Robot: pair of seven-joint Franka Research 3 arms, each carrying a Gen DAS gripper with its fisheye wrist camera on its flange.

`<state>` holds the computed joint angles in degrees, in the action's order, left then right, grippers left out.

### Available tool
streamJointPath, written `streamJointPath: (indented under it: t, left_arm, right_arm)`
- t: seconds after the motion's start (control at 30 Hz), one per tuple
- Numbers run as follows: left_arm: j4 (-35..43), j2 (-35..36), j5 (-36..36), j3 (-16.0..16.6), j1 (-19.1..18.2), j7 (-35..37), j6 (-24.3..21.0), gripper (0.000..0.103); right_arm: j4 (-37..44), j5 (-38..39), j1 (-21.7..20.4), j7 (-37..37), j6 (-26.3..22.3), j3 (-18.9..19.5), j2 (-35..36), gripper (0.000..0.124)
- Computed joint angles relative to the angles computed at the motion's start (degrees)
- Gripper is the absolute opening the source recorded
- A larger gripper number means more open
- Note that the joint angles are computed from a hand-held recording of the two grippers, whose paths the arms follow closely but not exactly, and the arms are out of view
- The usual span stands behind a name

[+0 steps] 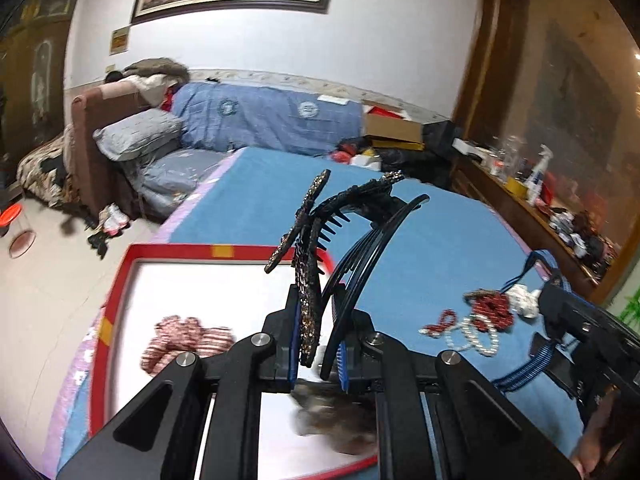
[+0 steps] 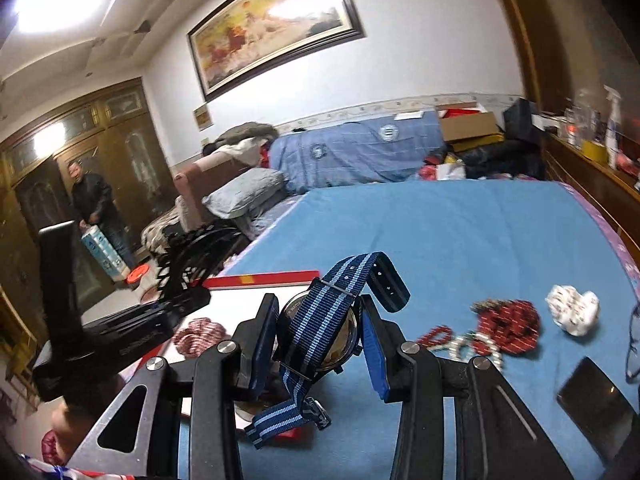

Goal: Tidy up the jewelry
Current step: 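Carry the claw clips over the tray with the left tool while the right carries the watch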

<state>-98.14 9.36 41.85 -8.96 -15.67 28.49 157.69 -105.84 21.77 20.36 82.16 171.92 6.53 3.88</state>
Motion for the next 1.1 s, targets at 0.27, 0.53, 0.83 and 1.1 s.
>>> streamJointPath:
  t: [0.27, 0.53, 0.83, 1.1]
  left_arm:
    - [0.21, 1.98, -5.14, 0.59, 2.30, 1.57, -4.05, 0.014]
    - [2.52, 5.47, -9.35, 1.22, 2.96, 3.30, -7.26, 0.014]
    - [2.61, 6.88, -11.97, 1.67, 3.42, 4.50, -6.04, 0.014]
    - [3.93, 7.99, -12.37, 1.94, 2.74, 4.53, -6.45, 0.014]
  right_arm:
    - [11.57, -1.25, 1.82, -0.65, -6.34, 1.51, 8.77, 0.044]
    - [28.64, -8.92, 5.71, 7.44, -16.35, -1.83, 21.71, 0.044]
    - [45.24, -14.24, 7.47, 13.98, -26.41, -4.13, 33.26, 0.044]
    - [50.22, -16.20, 7.77, 16.68, -29.77, -4.78, 37.15, 0.044]
